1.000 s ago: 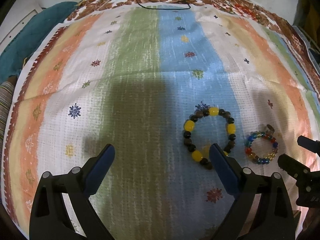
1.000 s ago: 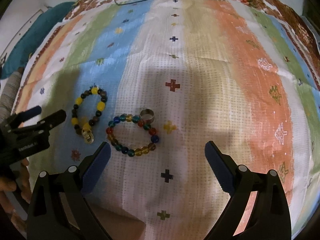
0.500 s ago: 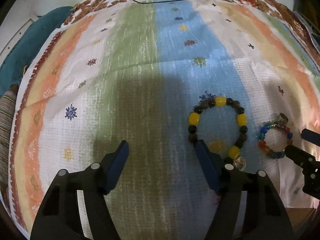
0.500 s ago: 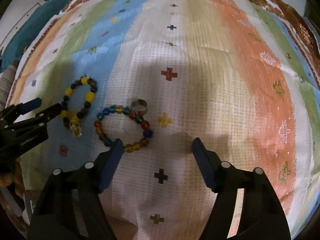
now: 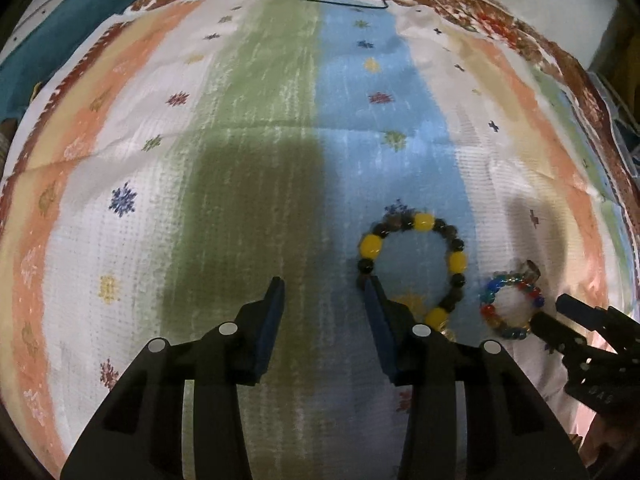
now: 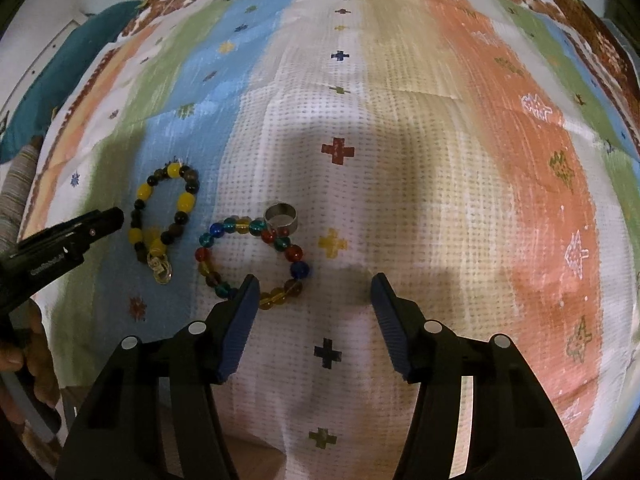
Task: Organize jewelry
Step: 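Grasp the black-yellow bracelet with the left tool while the right grasps the multicolor glass bracelet, then lift the black-yellow bracelet with the left tool while the right carries the multicolor bracelet over the tin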
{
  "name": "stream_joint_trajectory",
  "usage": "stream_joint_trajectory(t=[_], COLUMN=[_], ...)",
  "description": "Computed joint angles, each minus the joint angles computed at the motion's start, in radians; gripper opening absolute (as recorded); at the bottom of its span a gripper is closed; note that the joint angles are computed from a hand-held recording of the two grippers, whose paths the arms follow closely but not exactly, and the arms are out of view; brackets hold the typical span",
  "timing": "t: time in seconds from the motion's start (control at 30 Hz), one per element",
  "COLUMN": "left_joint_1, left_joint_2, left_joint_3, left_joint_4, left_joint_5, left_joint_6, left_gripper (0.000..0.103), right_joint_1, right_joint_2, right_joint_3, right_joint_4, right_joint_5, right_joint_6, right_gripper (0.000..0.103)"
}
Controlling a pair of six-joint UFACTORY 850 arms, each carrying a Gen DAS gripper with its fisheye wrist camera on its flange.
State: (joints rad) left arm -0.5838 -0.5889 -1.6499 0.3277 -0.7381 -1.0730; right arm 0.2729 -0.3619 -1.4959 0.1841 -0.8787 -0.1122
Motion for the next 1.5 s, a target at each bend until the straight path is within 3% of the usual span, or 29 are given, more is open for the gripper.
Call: stream_joint_trajectory(t=[0.4, 0.53, 0.63, 0.73, 0.93, 1.23, 1.5], left_joint_1=[-0.001, -0.001, -0.009, -0.003, 0.008, -0.017, -0.040], left_joint_2=[-0.053, -0.067, -0.075, -0.063, -0.016, 0.098, 0.103], left_joint_3=[-0.054, -0.068, -0.076, -0.061, -0.009, 0.066, 0.036], left_joint_4=[-0.022, -0.017, 0.025, 0.050, 0.002, 0.034, 0.072], left_joint_5=[0.007, 0.008, -0.023, -0.054, -0.066, -0.042, -0.075], left_joint_6=[0.073, 0.094, 0.087, 0.034, 0.001, -0.067, -0.091], left_gripper=[0.048, 0.050, 0.039, 0.010, 0.009, 0.009, 0.009], right_joint_1=[0.014, 0.009, 0.006, 0.013, 0.017, 0.009, 0.009], right_joint_2=[-0.022, -0.024, -0.018, -0.016, -0.003, 0.077, 0.128], right_joint_3=[-0.021, -0.023, -0.015, -0.015, -0.023, 0.012, 0.039], right_joint_4=[-0.038, -0.044, -0.054, -0.073, -0.072, -0.024, 0.028], right_joint_5=[0.002, 0.008, 0.016, 0.015, -0.003, 0.016, 0.014], right_joint_6=[0.017, 0.029, 0.019, 0.009, -0.026, -0.087, -0.145], right_gripper=[0.057, 0.044, 0.037, 0.031, 0.010, 0.010, 0.010])
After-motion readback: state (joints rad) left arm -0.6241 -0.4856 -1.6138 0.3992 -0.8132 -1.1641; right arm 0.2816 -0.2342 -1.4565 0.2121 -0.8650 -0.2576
